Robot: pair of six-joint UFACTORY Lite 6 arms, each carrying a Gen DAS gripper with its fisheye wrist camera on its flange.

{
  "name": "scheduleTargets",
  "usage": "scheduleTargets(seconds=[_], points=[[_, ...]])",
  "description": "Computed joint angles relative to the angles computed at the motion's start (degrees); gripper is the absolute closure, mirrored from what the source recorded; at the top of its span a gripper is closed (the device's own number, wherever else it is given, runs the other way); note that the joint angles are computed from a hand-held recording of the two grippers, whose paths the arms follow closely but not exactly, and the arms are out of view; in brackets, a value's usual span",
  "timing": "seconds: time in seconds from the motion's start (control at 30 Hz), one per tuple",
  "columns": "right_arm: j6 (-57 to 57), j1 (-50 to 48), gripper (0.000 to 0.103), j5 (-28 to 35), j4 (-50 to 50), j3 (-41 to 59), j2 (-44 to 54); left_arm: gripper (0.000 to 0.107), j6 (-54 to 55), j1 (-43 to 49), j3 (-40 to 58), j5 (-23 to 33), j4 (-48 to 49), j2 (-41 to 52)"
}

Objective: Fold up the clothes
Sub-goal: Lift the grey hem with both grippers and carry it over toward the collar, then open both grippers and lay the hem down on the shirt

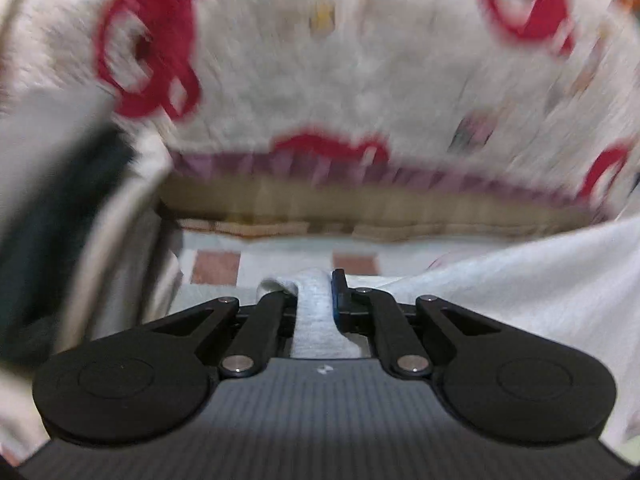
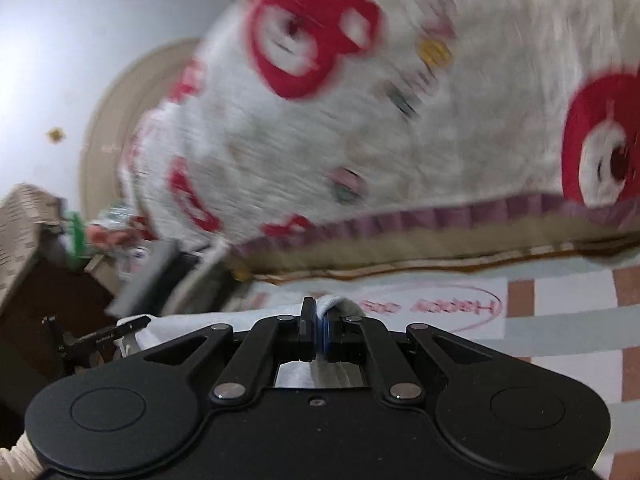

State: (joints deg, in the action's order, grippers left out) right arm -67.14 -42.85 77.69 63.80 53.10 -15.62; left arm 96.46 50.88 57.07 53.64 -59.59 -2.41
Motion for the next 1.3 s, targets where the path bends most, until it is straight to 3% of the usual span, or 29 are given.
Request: scheduleTargets(seconds=[0.13, 0.2, 0.27, 0.4, 0.63, 0.87, 1.03, 1.1, 1.2, 1.27, 1.3], points=[[-5.39, 15.79, 0.098, -22.91, 5.07, 5.98, 22.01, 0.103, -5.06, -19.24, 6.70, -21.53, 0.90, 17.52], [-5.68, 19.27, 0.098, -28.27, 8.62, 10.62, 32.36, 0.103, -7.00, -23.81, 10.49, -27.60, 0.65, 25.23], [-8.77, 20.96, 0.098, -32.11, 13.59, 12.68, 38.81, 0.103, -9.35, -25.39, 14.83, -29.30, 0.67, 31.67], [-9.84, 22.19, 0.098, -34.62, 16.01, 16.94, 46.42, 0.103, -14.55, -24.31, 20.63, -25.88, 2.09, 37.78], [-8.60, 23.92, 0.099, -36.58, 12.97, 21.91, 50.04, 0.102, -24.45, -21.73, 31.21, -18.79, 6.40, 46.13], [1.03, 29.59, 0.099, -45.74, 3.04, 27.08, 54.28, 0.100, -29.05, -21.47, 37.48, -14.88, 11.06, 49.93], [3.93, 28.23, 0.099, -43.64, 1.88, 27.95, 54.45, 0.095, -38.79, -19.27, 51.67, -2.90, 18.82, 57.28], [4.58, 28.56, 0.099, -44.84, 0.17, 27.54, 53.70, 0.094, -45.97, -20.49, 55.98, -3.10, 26.67, 58.99], [13.22, 30.48, 0.099, -49.00, -9.32, 29.13, 53.54, 0.094, -46.81, -23.88, 52.23, -6.95, 33.13, 55.03], [24.51, 32.34, 0.083, -51.77, -20.95, 31.41, 54.14, 0.094, -46.07, -25.87, 48.21, -9.90, 36.37, 51.44], [28.73, 33.12, 0.083, -53.09, -25.49, 32.04, 54.44, 0.094, -45.15, -26.29, 45.68, -11.56, 36.65, 49.60]])
